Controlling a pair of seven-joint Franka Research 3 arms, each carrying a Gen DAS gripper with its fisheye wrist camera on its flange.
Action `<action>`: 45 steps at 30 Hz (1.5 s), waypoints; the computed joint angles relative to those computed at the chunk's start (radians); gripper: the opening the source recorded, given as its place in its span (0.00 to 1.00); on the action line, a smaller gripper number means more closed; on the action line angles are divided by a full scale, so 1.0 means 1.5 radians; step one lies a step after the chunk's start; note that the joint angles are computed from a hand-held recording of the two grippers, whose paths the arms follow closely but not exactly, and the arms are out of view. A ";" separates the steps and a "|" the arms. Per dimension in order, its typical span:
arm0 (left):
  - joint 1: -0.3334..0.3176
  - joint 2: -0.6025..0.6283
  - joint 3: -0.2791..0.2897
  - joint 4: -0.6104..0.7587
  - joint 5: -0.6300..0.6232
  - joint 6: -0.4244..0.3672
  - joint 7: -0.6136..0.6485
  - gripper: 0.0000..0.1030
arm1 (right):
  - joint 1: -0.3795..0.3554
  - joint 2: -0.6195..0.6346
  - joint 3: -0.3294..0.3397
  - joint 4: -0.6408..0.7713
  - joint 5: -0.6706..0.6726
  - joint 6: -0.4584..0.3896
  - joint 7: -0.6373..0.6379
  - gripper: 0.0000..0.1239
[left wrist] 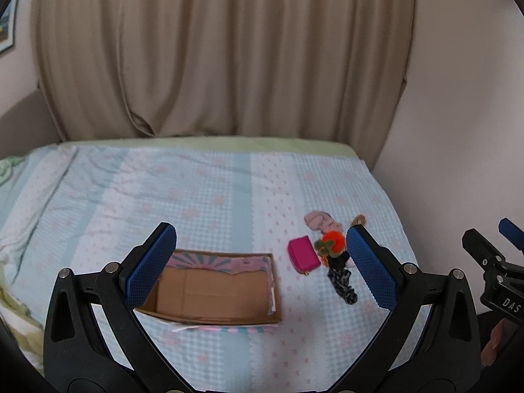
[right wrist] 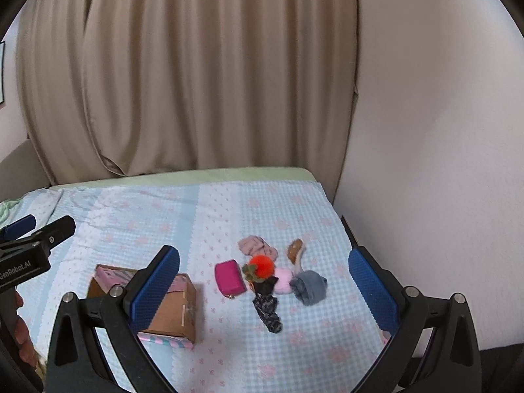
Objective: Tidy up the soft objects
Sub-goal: 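Grasp the magenta pouch with the left gripper while the right grasps the brown plush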
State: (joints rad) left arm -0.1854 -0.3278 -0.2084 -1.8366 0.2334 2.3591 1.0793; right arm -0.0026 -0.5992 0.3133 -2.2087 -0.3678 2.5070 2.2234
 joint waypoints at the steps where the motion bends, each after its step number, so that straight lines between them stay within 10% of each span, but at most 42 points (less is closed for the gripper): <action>1: -0.002 0.015 -0.001 0.007 -0.005 -0.005 0.002 1.00 | 0.001 0.005 -0.005 -0.001 0.004 0.000 -0.002 0.83; 15: -0.055 0.262 -0.040 0.184 0.095 -0.102 -0.160 1.00 | 0.009 0.149 -0.126 0.028 0.079 0.075 -0.145 0.83; 28: -0.166 0.579 0.012 0.461 0.132 -0.215 -0.217 1.00 | 0.034 0.425 -0.225 0.178 0.246 0.126 -0.353 0.83; 45: -0.194 0.846 0.067 0.744 0.052 -0.337 -0.176 0.94 | 0.007 0.748 -0.241 0.473 0.404 -0.059 -0.448 0.61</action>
